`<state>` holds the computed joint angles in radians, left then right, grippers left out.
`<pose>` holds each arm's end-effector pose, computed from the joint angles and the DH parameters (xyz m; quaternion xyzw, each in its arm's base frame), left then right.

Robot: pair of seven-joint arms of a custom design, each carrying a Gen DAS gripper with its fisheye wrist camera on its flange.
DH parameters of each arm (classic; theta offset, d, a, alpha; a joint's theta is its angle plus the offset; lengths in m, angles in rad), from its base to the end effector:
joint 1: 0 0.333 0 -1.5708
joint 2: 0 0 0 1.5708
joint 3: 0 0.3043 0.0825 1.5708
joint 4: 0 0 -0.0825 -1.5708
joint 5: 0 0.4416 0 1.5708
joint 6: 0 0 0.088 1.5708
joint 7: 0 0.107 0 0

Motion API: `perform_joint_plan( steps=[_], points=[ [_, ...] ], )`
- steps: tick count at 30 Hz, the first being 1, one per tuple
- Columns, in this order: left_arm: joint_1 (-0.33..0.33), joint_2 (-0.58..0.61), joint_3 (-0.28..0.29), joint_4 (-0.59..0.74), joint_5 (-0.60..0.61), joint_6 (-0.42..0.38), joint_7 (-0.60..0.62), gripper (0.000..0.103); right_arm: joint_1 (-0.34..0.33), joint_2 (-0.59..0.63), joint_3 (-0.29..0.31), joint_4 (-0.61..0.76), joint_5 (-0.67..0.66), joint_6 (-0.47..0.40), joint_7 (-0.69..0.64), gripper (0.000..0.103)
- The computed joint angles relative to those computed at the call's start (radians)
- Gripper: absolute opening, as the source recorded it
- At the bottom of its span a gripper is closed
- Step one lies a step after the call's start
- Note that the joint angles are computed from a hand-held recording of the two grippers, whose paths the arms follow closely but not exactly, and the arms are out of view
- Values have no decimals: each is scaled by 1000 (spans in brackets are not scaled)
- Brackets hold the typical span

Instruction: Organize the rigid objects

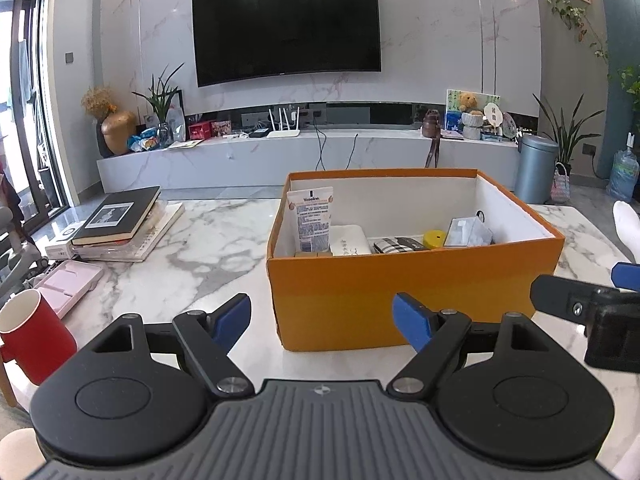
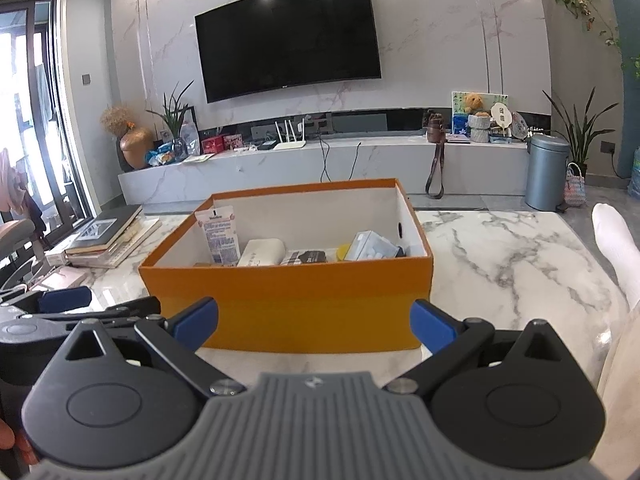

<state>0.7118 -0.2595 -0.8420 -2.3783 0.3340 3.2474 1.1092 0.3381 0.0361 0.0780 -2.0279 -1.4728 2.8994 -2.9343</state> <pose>0.5565 -0.1218 0.4616 -0.5775 0.6472 -0.3459 0.3578 0.5563 0.3105 0.4439 -0.5979 0.6188 -0.2986 0.4128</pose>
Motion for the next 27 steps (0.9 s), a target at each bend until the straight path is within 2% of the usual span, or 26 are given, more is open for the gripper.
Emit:
perform_joint_plan(
  steps=[4, 16, 27],
  points=[
    [-9, -4, 10, -1, 4, -7, -7, 95, 4, 9, 1, 3, 38, 2, -48, 101],
    [-22, -2, 27, 2, 52, -16, -42, 95, 9, 10, -4, 0, 60, 7, -73, 101],
    [-55, 9, 67, 6, 105, -27, -82, 95, 11, 18, -10, 2, 91, 17, -106, 101]
  ],
)
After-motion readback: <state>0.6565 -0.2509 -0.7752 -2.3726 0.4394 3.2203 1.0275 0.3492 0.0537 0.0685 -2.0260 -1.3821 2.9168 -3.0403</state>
